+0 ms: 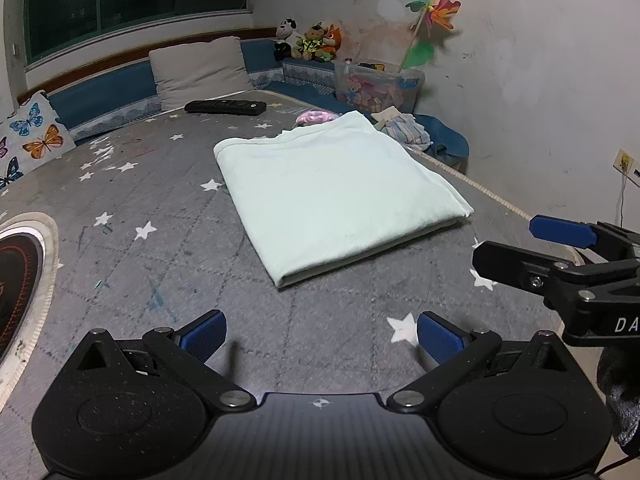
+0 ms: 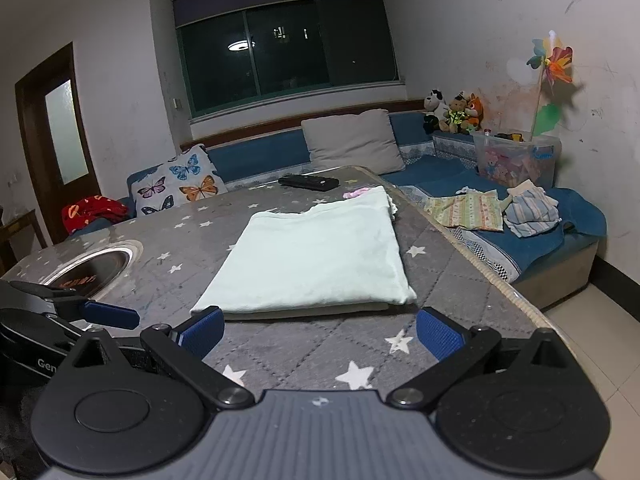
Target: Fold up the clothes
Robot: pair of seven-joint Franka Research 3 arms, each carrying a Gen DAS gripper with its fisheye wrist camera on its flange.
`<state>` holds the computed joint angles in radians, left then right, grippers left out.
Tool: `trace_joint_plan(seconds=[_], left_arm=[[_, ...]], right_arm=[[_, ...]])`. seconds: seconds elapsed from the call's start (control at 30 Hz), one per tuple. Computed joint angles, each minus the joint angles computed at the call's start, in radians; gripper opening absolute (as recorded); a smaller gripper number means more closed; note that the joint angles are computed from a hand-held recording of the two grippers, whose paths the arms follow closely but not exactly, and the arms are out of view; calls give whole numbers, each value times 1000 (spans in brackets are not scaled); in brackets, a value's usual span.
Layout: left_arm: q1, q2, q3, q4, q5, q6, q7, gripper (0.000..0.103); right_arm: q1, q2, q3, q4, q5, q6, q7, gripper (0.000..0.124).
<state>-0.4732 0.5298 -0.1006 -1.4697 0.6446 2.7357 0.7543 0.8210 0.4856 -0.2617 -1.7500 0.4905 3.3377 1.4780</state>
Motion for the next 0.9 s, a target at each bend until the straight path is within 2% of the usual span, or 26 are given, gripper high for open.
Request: trace_joint_plan(seconds=[0.07,0.23,0.4,0.53,0.67,0.8,0.9], left_arm=[[-4,7,3,10,4,0,-2,103],[-21,7,27,11,32,-12,-51,103],[-14,-5,20,-10,48,-3,-53,103],[-11,-17,17,-30,60,21,-61,103],[-15,-39,21,-68,82,30,-79,103],[-7,-70,10,-114,94,29,-73,103],[-13,-90,23,-140,128,34,-112,103]], right_arm=[[-33,-3,36,-3,-6,9,-2,103],[-69,-2,74,-6,-15,20,-20,103],[-64,-8,88,-28,18,68,-50,103],[-5,-11,53,-43,116,109,-95,103],[15,-23,64,-69,188,157,-148,103],[8,-32,98,-83,239,187,-199,103],[-13,-36,140,-85,264,208,-230,103]])
